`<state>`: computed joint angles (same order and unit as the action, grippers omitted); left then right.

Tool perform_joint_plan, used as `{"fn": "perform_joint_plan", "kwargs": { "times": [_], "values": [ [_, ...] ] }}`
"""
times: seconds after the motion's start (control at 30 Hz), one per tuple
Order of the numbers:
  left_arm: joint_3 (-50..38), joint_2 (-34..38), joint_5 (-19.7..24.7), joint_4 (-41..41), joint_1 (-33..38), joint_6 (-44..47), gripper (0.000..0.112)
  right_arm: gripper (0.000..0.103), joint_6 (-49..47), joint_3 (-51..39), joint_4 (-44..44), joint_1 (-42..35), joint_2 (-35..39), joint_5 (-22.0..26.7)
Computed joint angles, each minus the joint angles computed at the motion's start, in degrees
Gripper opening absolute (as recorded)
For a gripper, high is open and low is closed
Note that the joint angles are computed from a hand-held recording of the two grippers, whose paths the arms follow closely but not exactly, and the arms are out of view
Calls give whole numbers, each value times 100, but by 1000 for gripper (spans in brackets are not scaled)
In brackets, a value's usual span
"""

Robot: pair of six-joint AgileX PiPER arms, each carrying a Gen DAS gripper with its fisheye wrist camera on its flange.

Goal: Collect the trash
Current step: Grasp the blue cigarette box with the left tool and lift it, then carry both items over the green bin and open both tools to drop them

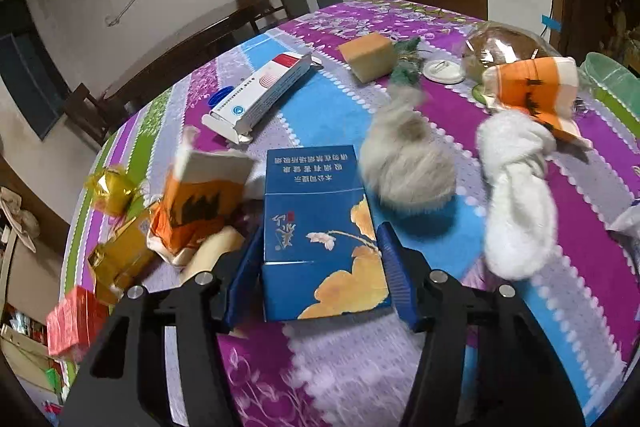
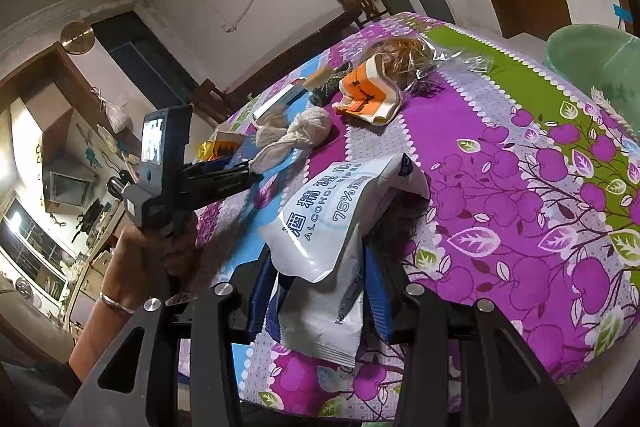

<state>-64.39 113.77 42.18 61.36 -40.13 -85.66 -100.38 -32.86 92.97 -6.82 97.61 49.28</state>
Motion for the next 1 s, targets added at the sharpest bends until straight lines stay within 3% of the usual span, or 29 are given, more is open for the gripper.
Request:
{"fn": "perform_joint_plan", "kwargs": {
  "times": [0.1,0.27,0.47,0.7,0.9,1.0],
  "values": [
    [476,-351,-273,38,-259,-524,55,43,-48,1,13,16,-8,4],
    [1452,-1097,-455,590,-1070,-2184,55,43,-181,57,2,40,-79,38],
    [1527,-1293,356,467,-2243,-3041,55,40,-269,124,4,142,-217,78],
    [611,-1031,1370,243,-2774,-2584,55,36,-546,360,92,-134,-626,185],
    [-563,-641,1448,236,-2510,-1581,55,36,-375,209,-285,-1092,-1171,548],
    [-1301,-343,1106,215,-2241,-1028,55,36,-27,-194,-678,-1708,-1352,717]
  ]
}}
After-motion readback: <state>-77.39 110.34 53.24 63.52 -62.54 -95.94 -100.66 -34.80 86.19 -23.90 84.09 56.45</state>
